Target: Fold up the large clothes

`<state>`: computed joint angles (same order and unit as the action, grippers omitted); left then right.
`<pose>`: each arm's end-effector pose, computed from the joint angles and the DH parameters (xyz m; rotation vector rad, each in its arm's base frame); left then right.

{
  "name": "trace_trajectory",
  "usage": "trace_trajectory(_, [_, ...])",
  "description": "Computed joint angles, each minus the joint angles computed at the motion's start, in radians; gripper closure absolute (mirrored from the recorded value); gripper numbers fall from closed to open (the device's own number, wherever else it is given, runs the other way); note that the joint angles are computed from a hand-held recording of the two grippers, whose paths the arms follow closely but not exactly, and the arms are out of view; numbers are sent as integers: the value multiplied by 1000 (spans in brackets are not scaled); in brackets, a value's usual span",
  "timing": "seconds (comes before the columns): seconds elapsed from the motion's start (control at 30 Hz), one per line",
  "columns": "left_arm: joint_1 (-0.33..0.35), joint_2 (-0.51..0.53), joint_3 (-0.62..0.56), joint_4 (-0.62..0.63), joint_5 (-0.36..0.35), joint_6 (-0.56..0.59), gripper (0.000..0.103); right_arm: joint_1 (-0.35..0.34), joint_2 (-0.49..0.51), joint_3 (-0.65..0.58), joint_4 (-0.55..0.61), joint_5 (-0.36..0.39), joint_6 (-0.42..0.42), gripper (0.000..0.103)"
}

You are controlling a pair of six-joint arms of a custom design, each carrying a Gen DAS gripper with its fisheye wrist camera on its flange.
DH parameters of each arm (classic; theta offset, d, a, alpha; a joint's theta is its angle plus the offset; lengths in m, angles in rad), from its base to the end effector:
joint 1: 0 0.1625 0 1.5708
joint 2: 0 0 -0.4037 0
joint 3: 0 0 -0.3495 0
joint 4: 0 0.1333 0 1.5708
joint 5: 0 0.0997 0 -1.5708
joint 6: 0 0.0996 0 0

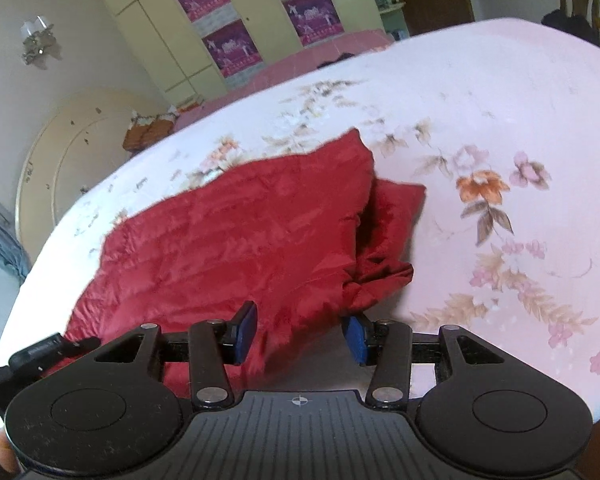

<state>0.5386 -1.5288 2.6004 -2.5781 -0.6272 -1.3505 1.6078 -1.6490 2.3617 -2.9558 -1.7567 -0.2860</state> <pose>-0.1306 -0.3273 0.1943 -0.3551 2.4705 -1.1530 0.1286 -0.3674 0.3219 0.3518 -2.7133 0.9164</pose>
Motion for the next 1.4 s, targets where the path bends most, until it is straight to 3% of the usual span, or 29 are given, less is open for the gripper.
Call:
trace_trajectory(0.23, [2, -6, 3, -20, -16, 9, 30, 88, 67, -9, -266, -123, -10, 56])
trace_trajectory(0.37, [10, -7, 8, -49, -22, 18, 30, 108, 140, -58, -247, -66, -47, 57])
trace_trajectory(0.57, [19, -18, 21, -92, -33, 16, 30, 149, 349, -115, -265, -22, -96, 57])
trace_trajectory(0.77, [7, -14, 41, -122, -16, 15, 36, 173, 534, -172, -325, -52, -186, 57])
trace_trajectory(0.8, [5, -12, 44, -128, -13, 16, 37, 176, 562, -181, -343, -61, -203, 60])
trace_trajectory(0.83, [5, -11, 46, -135, -12, 21, 39, 178, 586, -192, -348, -70, -222, 78])
trace_trajectory(0.87, [2, -11, 49, -140, -10, 25, 44, 181, 609, -203, -348, -85, -230, 87])
trace_trajectory(1.03, [2, 4, 60, -195, -16, 62, 58, 182, 709, -257, -363, -143, -252, 87])
trace_trajectory(1.13, [2, 20, 65, -230, -13, 82, 65, 185, 767, -261, -408, -189, -315, 87])
trace_trajectory(1.23, [0, 28, 61, -234, -8, 94, 67, 186, 800, -249, -485, -203, -339, 87])
trace_trajectory(1.4, [7, 26, 69, -253, -17, 106, 67, 199, 728, -217, -431, -181, -263, 87])
